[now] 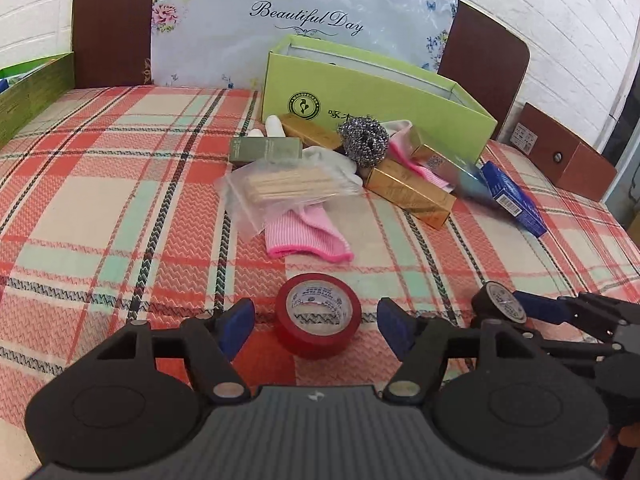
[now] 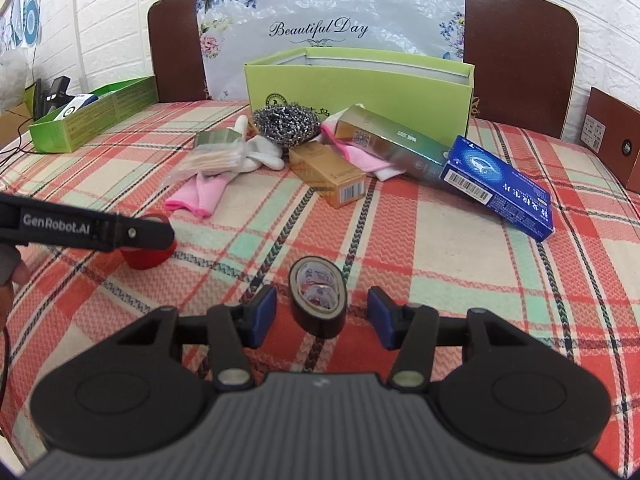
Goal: Organize objects
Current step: 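Grasp the red tape roll with the left tool while the right tool grasps the black tape roll, then lower the red and black tape rolls into the lime-green box, open both tools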
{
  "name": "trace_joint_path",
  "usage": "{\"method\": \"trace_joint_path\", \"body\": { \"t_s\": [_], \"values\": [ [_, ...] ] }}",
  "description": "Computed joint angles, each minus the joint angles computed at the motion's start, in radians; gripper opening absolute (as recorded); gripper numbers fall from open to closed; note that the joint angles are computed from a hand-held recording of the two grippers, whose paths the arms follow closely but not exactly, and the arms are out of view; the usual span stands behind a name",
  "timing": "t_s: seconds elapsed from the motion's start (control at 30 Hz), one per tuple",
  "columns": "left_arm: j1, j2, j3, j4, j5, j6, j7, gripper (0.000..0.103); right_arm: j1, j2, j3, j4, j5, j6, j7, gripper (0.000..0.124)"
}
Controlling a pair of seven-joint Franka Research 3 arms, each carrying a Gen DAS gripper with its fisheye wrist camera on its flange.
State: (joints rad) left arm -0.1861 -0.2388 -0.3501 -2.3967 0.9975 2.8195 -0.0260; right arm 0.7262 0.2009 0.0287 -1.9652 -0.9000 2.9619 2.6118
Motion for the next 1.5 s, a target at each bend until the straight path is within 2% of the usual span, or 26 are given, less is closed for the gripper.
{"method": "trace_joint_path", "body": {
  "t_s": [0.07, 0.1, 0.13, 0.2, 0.37, 0.53, 0.7, 0.87, 0.93, 1.07, 1.3, 1.37, 1.4, 1.43, 1.47, 1.5],
  "values": [
    [0.005, 0.004, -0.01, 0.006, 0.032, -0.01, -0.015, 0.07, 0.005, 0.007, -0.005, 0.008, -0.013, -0.001, 0.011, 0.049],
    [0.003, 0.005, -0.008, 0.007, 0.037, -0.009, -0.01, 0.065, 0.009, 0.009, -0.008, 0.011, -0.022, -0.002, 0.017, 0.045],
    [0.003, 0.008, -0.006, 0.009, 0.046, -0.002, -0.007, 0.051, 0.013, 0.01, -0.012, 0.013, -0.036, -0.003, 0.028, 0.041],
    [-0.005, 0.01, 0.001, 0.011, 0.035, -0.003, 0.012, 0.051, 0.012, 0.011, -0.011, 0.016, -0.044, -0.003, 0.029, 0.031],
    [-0.008, -0.008, 0.011, 0.012, 0.001, 0.017, 0.028, 0.05, 0.008, 0.009, -0.007, 0.02, -0.042, 0.005, 0.02, 0.031],
    [0.032, -0.009, -0.007, 0.089, 0.084, 0.047, 0.035, 0.05, 0.003, 0.002, -0.026, 0.05, -0.074, 0.05, 0.04, 0.031],
    [0.056, 0.049, -0.007, 0.23, 0.198, 0.04, 0.005, 0.05, 0.008, 0.038, -0.072, 0.179, -0.199, 0.052, 0.108, 0.03],
    [0.022, 0.177, 0.034, 0.399, 0.248, -0.005, 0.024, 0.05, 0.01, 0.14, -0.113, 0.372, -0.306, 0.017, 0.177, 0.03],
    [0.004, 0.24, 0.063, 0.468, 0.241, -0.011, 0.023, 0.051, 0.001, 0.204, -0.122, 0.461, -0.277, 0.011, 0.17, 0.03],
    [-0.052, 0.359, 0.115, 0.611, 0.365, -0.083, -0.045, 0.051, -0.005, 0.348, -0.145, 0.646, -0.154, -0.024, 0.098, 0.031],
    [-0.096, 0.547, 0.186, 0.811, 0.172, -0.086, 0.134, 0.05, -0.029, 0.544, -0.137, 0.884, 0.078, -0.096, -0.074, 0.031],
    [-0.112, 0.588, 0.209, 0.851, 0.148, -0.083, 0.156, 0.056, -0.027, 0.579, -0.146, 0.925, 0.118, -0.101, -0.107, 0.031],
    [-0.114, 0.601, 0.214, 0.861, 0.118, -0.082, 0.184, 0.07, -0.03, 0.598, -0.143, 0.949, 0.145, -0.113, -0.133, 0.031],
    [-0.115, 0.61, 0.214, 0.869, 0.077, -0.094, 0.222, 0.08, -0.036, 0.616, -0.133, 0.974, 0.175, -0.127, -0.167, 0.035],
    [-0.12, 0.613, 0.22, 0.868, 0.051, -0.102, 0.241, 0.081, -0.048, 0.629, -0.112, 0.99, 0.21, -0.133, -0.211, 0.055],
    [-0.127, 0.611, 0.231, 0.861, 0.041, -0.097, 0.243, 0.081, -0.055, 0.634, -0.102, 0.991, 0.237, -0.126, -0.236, 0.083]
  ]
}}
